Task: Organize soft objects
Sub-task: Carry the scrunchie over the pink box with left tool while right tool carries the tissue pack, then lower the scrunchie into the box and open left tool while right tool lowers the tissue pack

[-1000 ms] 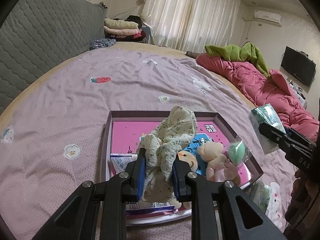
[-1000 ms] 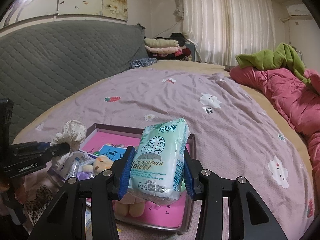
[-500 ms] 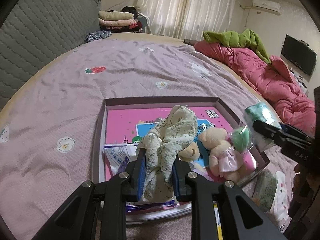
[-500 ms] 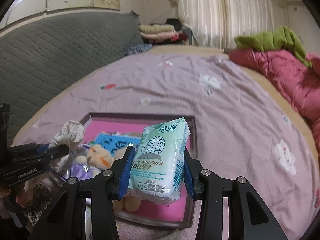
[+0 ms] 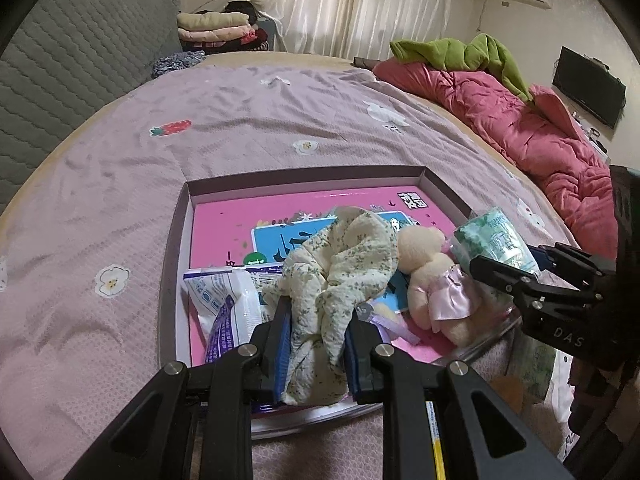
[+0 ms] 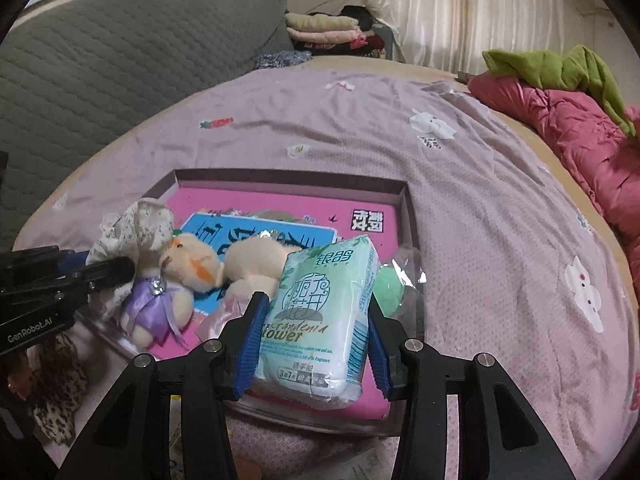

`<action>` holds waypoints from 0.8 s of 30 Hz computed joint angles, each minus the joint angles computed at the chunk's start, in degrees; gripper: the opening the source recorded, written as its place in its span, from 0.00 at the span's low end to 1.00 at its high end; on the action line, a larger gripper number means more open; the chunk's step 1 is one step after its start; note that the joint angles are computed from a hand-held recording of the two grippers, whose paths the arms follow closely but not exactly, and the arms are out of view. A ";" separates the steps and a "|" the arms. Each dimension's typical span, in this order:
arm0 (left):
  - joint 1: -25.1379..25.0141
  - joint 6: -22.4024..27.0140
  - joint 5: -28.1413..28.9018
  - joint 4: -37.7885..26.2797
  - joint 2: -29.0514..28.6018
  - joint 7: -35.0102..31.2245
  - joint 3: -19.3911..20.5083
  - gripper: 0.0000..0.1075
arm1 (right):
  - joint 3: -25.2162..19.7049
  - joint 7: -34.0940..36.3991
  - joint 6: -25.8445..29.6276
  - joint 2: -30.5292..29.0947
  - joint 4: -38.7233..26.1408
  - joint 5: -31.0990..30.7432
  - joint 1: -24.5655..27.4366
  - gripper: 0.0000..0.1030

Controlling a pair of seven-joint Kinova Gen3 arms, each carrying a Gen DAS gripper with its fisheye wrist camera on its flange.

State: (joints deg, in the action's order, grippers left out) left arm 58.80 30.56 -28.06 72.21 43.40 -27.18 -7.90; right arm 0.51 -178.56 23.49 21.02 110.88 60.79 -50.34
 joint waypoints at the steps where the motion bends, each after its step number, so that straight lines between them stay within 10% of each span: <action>1: -0.13 0.07 0.08 -0.05 0.03 -0.17 0.21 0.21 | -0.29 0.48 -0.43 0.01 0.01 -0.67 0.57 0.47; 13: -1.35 -1.62 1.79 0.29 0.10 -1.92 1.21 0.23 | -0.73 -1.07 5.46 -0.59 -0.62 2.91 -1.91 0.65; 24: -2.14 -5.39 4.92 1.66 -0.53 -4.76 1.75 0.45 | -4.93 -5.55 8.64 -1.46 0.16 8.31 0.32 0.66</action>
